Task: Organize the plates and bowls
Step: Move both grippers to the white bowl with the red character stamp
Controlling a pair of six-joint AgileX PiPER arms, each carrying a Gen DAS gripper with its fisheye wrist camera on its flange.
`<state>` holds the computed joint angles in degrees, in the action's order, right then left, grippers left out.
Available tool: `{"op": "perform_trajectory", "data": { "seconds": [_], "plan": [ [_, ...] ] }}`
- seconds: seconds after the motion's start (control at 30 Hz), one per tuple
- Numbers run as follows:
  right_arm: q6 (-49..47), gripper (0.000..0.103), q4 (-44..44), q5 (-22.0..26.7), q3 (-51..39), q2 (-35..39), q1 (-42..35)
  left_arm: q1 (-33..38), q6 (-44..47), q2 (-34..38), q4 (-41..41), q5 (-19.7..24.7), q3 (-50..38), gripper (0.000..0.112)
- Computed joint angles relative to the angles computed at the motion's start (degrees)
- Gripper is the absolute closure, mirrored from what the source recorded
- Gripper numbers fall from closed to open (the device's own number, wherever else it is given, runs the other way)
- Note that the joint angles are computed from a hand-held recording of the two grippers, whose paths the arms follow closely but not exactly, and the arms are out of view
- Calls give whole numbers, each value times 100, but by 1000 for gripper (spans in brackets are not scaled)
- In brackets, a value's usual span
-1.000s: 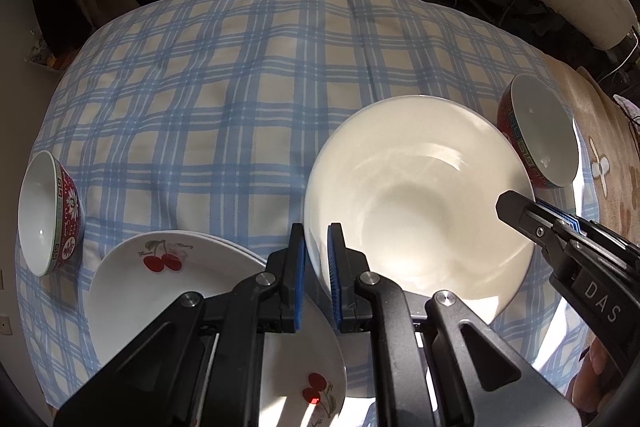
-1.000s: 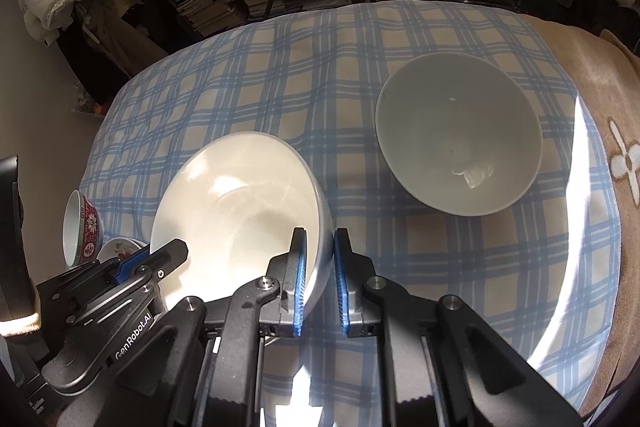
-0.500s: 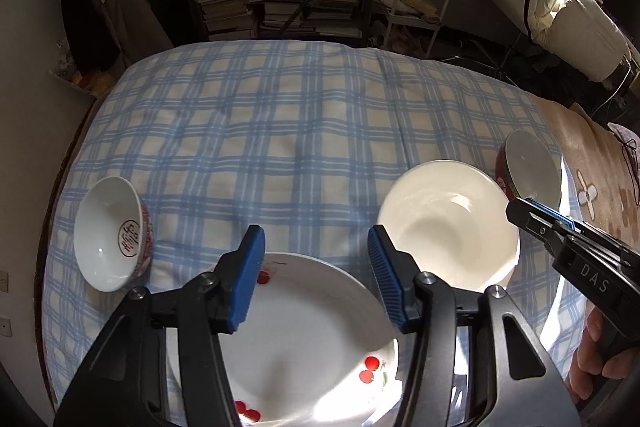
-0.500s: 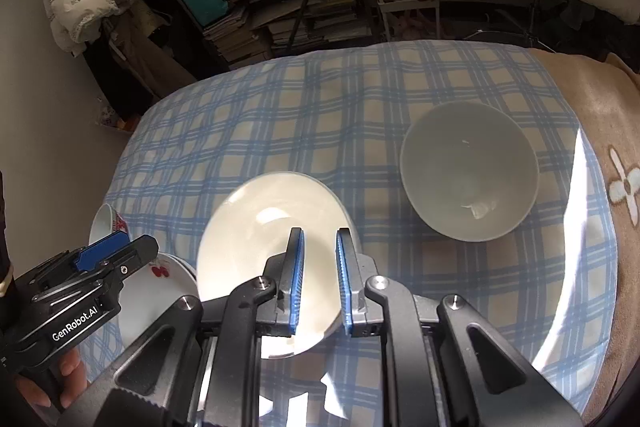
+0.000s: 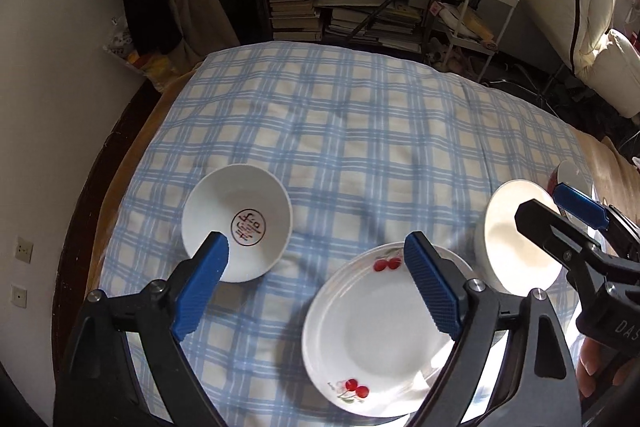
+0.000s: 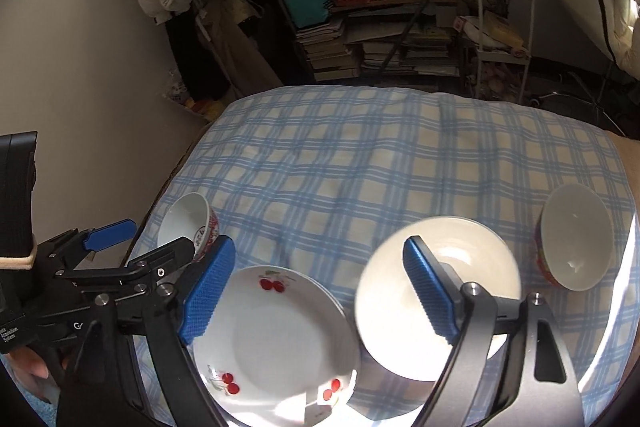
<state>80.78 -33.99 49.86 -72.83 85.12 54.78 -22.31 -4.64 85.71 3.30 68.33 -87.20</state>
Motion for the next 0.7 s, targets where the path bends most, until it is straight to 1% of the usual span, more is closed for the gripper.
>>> {"op": "perform_trajectory", "data": {
  "seconds": [0.07,0.23,0.37,0.57,0.7],
  "plan": [
    [-183,12,-24,55,-335,233,25,379,216,-45,-211,-3,12,24],
    [-506,11,148,30,-1038,760,-20,1028,571,14,-210,-89,72,24],
    [-731,11,218,147,-1692,1256,-33,1522,889,92,-315,-181,176,24],
    [-1185,11,614,344,-2565,1967,-152,2095,1242,334,-584,-317,180,24],
    [-1543,13,916,500,-3112,2463,-218,2349,1435,560,-757,-418,113,24]
  ]
}}
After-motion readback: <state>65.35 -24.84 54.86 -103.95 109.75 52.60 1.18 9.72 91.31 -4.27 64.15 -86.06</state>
